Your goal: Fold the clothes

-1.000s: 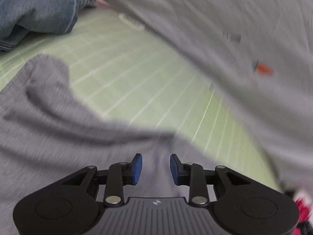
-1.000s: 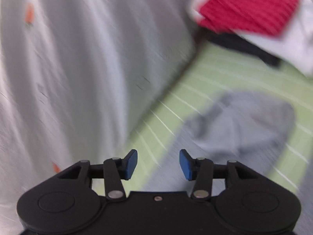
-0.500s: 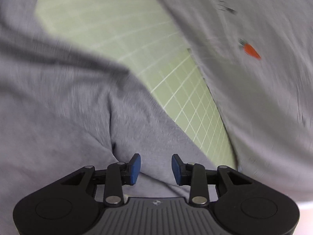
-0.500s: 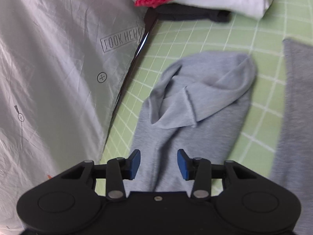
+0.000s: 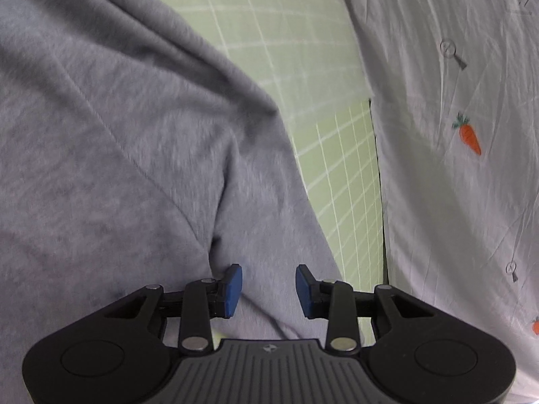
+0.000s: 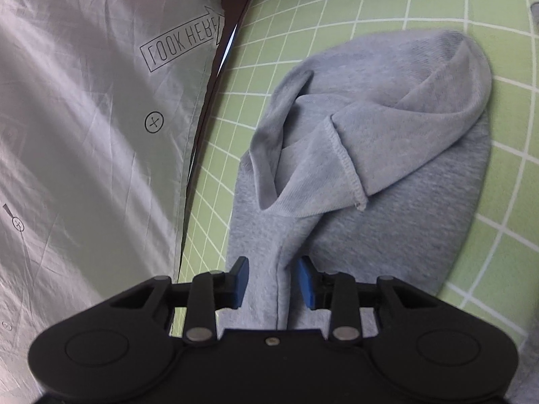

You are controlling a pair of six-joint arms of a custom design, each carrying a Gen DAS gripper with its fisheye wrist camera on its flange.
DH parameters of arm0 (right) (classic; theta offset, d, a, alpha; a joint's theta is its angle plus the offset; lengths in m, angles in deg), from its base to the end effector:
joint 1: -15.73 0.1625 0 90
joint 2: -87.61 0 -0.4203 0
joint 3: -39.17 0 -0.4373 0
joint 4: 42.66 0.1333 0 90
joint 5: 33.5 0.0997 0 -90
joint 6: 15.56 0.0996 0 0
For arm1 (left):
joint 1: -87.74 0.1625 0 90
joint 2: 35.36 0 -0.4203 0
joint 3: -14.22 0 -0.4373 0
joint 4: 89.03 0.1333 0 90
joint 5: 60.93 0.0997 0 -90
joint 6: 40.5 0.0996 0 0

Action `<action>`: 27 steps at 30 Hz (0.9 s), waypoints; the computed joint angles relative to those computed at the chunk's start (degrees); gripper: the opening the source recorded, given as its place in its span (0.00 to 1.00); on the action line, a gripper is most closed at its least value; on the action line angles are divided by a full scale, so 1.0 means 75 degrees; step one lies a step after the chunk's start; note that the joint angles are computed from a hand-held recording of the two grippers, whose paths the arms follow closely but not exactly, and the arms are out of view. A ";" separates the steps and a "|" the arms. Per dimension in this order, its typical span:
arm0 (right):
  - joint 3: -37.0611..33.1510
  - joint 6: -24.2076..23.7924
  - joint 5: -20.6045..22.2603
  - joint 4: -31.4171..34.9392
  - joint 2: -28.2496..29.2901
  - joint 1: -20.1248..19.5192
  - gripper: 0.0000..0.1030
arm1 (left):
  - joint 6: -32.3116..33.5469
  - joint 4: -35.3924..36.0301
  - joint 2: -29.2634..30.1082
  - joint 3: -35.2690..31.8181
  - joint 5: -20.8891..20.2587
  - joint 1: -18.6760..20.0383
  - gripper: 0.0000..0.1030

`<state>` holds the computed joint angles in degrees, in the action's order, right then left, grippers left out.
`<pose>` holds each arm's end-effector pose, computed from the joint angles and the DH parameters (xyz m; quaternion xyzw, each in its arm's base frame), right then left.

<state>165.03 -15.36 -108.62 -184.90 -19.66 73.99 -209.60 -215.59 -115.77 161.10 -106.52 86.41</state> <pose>-0.0890 -0.4459 0.3996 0.2251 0.9228 -0.3099 0.0413 -0.3002 -0.1961 0.0646 0.4856 -0.7575 0.4331 0.0533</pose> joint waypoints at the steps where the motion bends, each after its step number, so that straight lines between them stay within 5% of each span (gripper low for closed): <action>1: -0.0006 -0.0004 -0.0007 0.0010 0.0002 -0.0006 0.33 | 0.0112 -0.0133 0.0022 -0.0024 -0.0048 0.0032 0.37; 10: -0.0076 0.0093 -0.0108 -0.0072 0.0126 0.0011 0.33 | -0.0599 0.0076 0.0071 -0.0133 -0.0452 0.0196 0.37; 20: -0.0199 0.0406 -0.0131 -0.0303 0.0416 0.0064 0.33 | -0.3879 0.0218 -0.0103 0.0511 0.0599 -0.0533 0.35; 27: -0.0401 0.0144 -0.0733 -0.0813 0.0831 0.0418 0.29 | -0.4933 0.0035 -0.0117 0.0828 0.0977 -0.0626 0.35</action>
<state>162.03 -14.28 -114.11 -190.99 -13.44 77.12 -246.60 -215.33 -116.64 167.31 -99.19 81.71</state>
